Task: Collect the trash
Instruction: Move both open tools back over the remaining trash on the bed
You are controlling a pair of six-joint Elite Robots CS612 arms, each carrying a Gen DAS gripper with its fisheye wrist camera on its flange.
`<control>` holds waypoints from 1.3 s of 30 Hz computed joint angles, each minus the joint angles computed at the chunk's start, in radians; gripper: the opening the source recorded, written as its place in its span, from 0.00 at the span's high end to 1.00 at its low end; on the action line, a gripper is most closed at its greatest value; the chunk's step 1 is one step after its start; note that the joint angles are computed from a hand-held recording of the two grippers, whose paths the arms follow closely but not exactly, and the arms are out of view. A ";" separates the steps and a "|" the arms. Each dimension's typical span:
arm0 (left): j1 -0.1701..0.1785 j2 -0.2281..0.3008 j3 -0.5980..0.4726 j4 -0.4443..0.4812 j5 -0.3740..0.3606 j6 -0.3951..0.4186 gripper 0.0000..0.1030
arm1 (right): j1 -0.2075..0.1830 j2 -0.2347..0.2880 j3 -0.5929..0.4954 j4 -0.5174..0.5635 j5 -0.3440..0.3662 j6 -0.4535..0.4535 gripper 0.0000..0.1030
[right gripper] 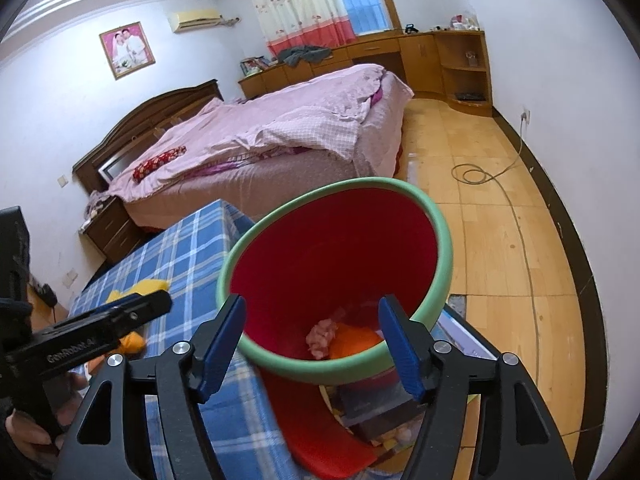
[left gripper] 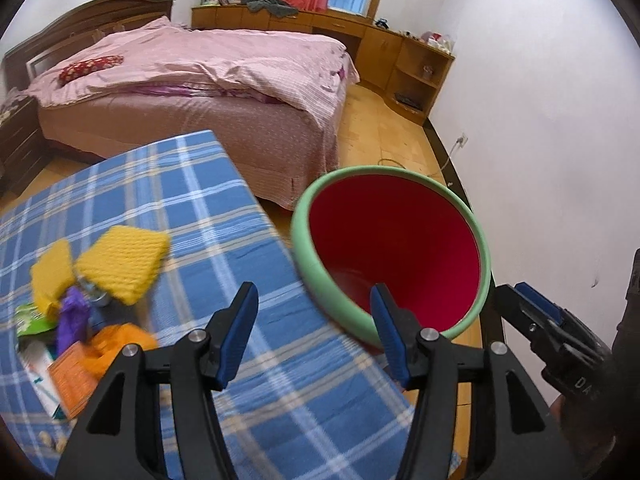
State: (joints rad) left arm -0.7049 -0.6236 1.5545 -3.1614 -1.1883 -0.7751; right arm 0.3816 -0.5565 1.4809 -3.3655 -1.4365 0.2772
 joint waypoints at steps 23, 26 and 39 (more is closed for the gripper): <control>-0.012 -0.134 0.311 -0.027 0.178 -0.333 0.38 | 0.065 -0.003 0.014 -0.004 0.043 -0.028 0.31; -0.010 -0.143 0.338 -0.009 0.199 -0.383 0.38 | 0.071 0.001 0.007 0.009 0.055 -0.032 0.31; 0.025 -0.133 0.378 0.057 0.190 -0.557 0.38 | 0.086 0.018 -0.020 0.069 0.069 -0.050 0.31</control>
State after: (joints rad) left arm -0.6800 -0.7570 1.9324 -3.1042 -0.9984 -1.3326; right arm 0.4677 -0.5388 1.4611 -3.2966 -1.3671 0.2267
